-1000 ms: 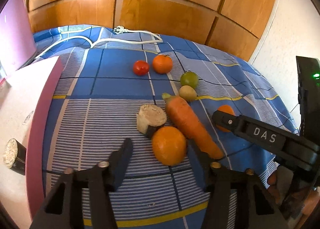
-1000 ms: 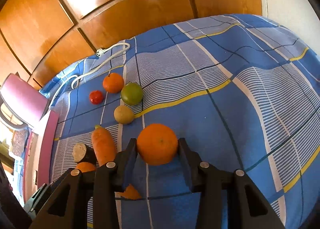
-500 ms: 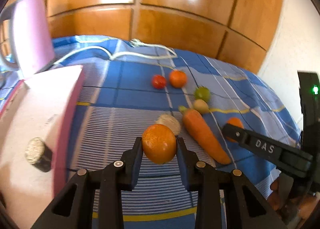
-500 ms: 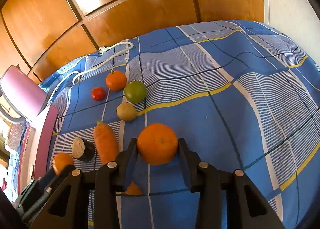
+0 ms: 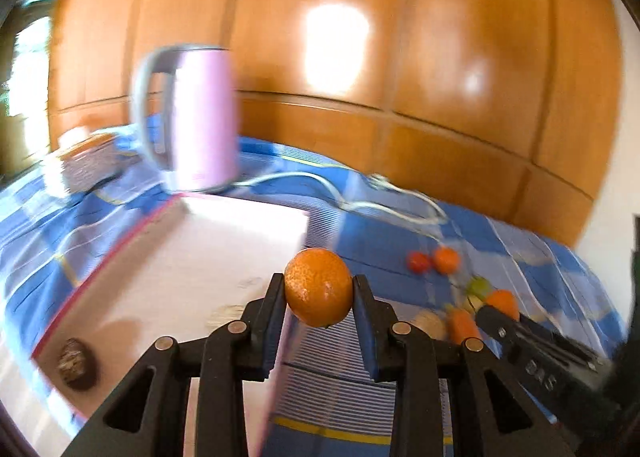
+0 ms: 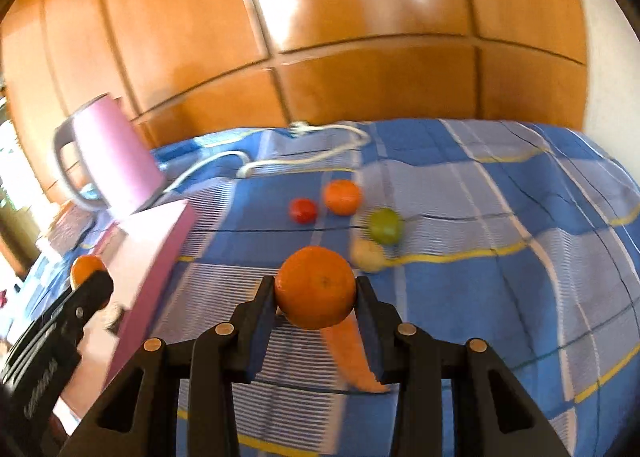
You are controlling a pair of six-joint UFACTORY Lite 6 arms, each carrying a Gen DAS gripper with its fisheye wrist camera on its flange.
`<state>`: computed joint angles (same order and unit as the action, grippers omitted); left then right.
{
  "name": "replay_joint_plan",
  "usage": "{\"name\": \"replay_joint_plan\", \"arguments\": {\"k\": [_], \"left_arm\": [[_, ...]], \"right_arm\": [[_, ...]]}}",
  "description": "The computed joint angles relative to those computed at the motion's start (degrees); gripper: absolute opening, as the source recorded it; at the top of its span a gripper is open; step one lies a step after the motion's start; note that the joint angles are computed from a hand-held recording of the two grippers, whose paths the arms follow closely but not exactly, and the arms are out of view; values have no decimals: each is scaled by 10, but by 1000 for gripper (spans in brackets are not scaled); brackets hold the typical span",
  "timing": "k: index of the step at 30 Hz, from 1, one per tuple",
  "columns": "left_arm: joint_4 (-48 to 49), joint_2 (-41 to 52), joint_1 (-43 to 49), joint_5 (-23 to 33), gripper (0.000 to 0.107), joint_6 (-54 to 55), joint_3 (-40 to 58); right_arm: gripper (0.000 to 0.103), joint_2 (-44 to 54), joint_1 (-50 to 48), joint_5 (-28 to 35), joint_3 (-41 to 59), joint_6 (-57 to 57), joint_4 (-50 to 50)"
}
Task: Organize fruits
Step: 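Carry the orange to the tray and release it with the left gripper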
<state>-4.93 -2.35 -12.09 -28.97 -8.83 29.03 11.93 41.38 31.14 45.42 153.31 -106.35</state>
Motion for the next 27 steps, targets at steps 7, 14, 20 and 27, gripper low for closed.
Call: {"name": "replay_joint_plan", "arguments": {"k": [7,14,20,27], "left_arm": [[-46,-19,86,21,33,-42,-17],[23,25,157,64,33,-139,14],[72,38,192,80,33,-203,23],[79,57,217,84,34,-230,37]], "right_arm": [[39,49,35,-11,73,18,-66],[39,116,55,-42,177,16,-118],[39,190,63,-108,281,44,-199],[40,237,54,-154,337,179,-357]]}}
